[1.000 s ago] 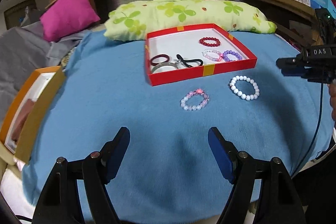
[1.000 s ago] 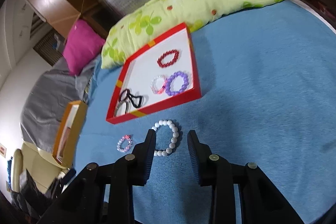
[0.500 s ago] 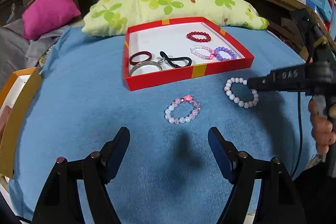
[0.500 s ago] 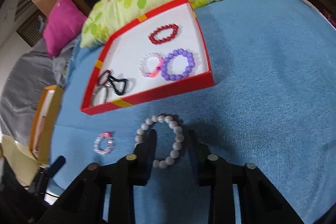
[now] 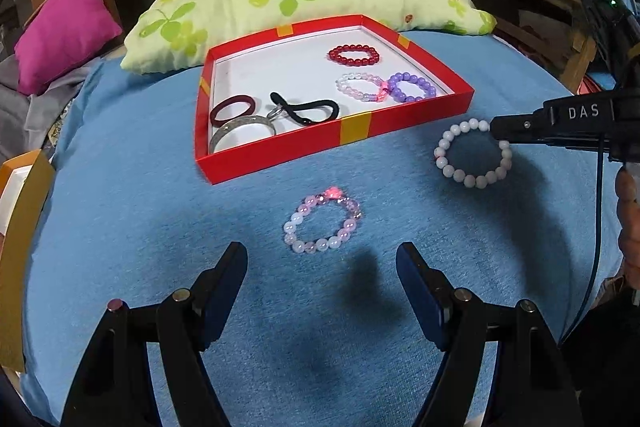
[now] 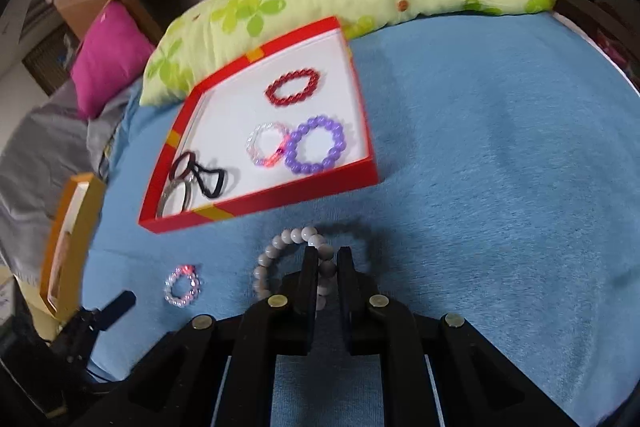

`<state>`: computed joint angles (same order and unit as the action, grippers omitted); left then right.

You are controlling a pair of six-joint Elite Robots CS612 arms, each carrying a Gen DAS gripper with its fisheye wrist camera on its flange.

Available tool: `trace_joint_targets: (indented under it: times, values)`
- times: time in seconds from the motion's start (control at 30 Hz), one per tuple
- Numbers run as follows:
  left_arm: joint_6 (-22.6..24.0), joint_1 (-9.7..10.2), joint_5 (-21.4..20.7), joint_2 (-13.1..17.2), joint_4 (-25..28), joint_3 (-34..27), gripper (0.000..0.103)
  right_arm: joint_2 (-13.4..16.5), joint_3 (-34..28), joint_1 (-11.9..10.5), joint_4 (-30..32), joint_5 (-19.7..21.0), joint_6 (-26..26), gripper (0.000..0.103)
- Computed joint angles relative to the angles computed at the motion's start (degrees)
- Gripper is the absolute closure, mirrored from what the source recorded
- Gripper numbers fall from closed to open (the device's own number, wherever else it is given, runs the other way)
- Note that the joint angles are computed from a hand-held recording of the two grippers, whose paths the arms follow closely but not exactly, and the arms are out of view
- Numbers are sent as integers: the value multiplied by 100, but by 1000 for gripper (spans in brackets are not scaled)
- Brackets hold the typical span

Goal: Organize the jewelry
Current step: 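Grasp the white pearl bracelet with the right tool and lift it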

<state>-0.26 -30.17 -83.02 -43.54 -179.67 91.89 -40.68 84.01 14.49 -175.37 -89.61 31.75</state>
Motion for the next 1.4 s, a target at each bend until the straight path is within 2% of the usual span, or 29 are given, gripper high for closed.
trace_joint_targets:
  times: [0.1, 0.23, 0.47, 0.6, 0.97, 1.2, 1.4]
  values:
    - [15, -12, 107, 44, 54, -58, 26, -31, 43, -37, 3, 39, 298, 93]
    - [-67, -36, 319, 86, 106, -110, 26, -69, 144, -82, -317, 278, 624, 93]
    - [-200, -96, 541, 106, -15, -118, 26, -126, 190, -112, -572, 523, 504, 93]
    - [-120, -94, 601, 103, 13, -106, 26, -184, 295, -155, -773, 571, 541, 93]
    - [-98, 83, 220, -41, -112, 37, 26, -176, 421, -280, -1118, 974, 921, 93]
    - [-87, 153, -275, 8, 204, -154, 26, -165, 410, -270, -1197, 1064, 867, 93]
    - [41, 163, -478, 133, 579, -424, 26, -173, 420, -288, -1281, 1120, 859, 93]
